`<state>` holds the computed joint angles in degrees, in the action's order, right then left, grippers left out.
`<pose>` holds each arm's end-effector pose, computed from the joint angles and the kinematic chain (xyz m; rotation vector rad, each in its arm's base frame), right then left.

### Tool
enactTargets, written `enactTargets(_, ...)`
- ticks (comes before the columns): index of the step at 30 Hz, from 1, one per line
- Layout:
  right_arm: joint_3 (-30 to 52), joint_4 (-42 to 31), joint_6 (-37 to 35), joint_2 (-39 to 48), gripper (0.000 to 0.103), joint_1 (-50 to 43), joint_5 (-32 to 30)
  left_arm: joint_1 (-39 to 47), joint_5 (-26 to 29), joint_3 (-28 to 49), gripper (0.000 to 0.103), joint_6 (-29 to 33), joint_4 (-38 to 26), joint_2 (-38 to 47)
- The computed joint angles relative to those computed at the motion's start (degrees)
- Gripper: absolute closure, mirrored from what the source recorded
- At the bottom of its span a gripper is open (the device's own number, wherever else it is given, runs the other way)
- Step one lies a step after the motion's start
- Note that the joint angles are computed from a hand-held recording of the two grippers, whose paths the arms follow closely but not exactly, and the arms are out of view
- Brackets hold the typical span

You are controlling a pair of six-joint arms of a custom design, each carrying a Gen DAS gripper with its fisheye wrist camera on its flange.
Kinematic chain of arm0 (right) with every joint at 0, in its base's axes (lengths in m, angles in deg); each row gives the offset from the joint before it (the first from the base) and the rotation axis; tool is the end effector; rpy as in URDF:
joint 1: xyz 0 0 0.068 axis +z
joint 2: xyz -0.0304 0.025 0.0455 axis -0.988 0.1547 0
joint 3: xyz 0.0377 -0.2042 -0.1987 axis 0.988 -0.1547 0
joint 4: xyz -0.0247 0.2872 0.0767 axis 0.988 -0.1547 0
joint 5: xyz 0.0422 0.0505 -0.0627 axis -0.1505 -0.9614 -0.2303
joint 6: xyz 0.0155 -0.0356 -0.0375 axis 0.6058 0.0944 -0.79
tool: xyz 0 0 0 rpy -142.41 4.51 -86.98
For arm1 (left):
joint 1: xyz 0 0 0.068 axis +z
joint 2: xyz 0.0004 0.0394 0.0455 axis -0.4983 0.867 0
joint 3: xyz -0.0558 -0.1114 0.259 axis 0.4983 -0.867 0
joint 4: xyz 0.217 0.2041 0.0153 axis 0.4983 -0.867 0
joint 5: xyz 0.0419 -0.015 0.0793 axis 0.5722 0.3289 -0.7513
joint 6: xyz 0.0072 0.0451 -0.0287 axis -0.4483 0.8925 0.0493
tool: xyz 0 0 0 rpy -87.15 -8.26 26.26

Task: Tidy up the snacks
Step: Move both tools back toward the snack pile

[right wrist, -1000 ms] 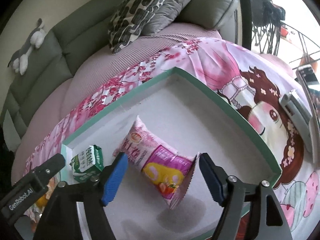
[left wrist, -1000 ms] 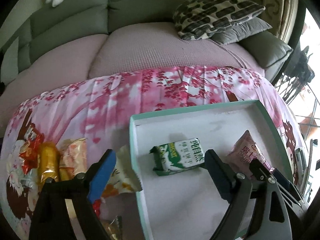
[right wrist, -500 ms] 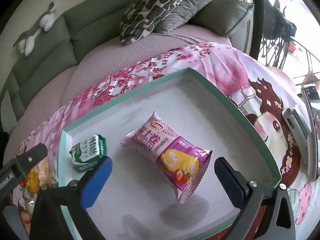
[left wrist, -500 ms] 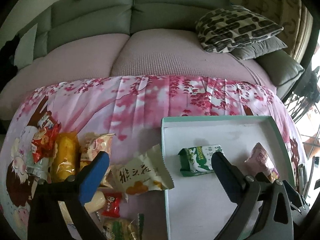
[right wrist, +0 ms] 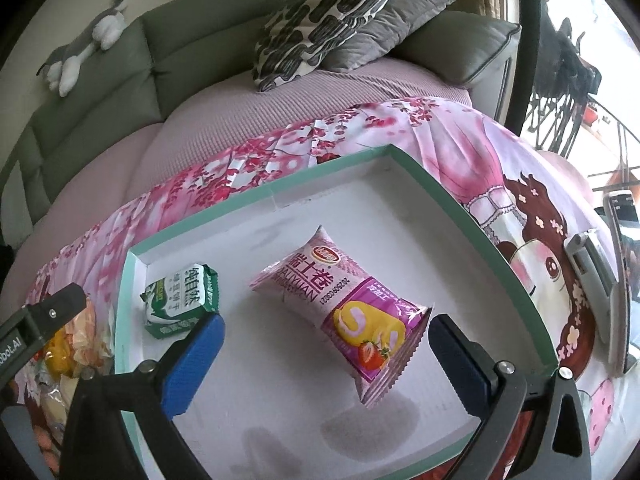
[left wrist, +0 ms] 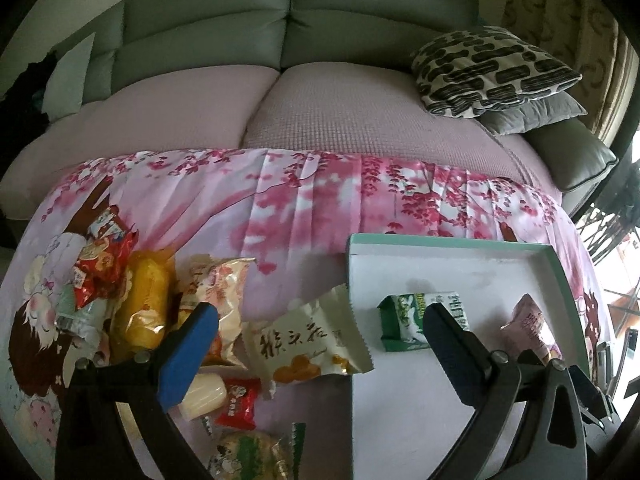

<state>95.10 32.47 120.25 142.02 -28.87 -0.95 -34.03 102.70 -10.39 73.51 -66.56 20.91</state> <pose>0.1981 0.2225 0.1353 1.1346 2.2770 -0.1783 0.3289 -0.0341 0.1648 0.5611 2.4561 -0.2923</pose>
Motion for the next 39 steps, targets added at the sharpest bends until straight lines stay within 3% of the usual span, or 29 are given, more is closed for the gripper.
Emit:
enactTargets(10,3.62,-4.54,-0.47,1.78,0.000,1.22,2.80,3.32,-2.84,-2.87,0.001,3.09,4.39,-2.39)
enactTargets(24,7.89,-2.41,-4.95,4.39,0.000,1.95,4.90,16.99,1.94,1.02,0.001,7.66,1.05,-1.19)
enactTargets(32,12.09,4.55,-12.61,7.07,0.000,2.79,5.79,27.03,3.85,7.15,0.001,11.61,-1.61,2.34)
enactTargets(39,21.66,6.19,-19.37,13.80,0.000,4.65,6.04,33.12,3.10,12.28,0.001,14.55,-2.33,6.74)
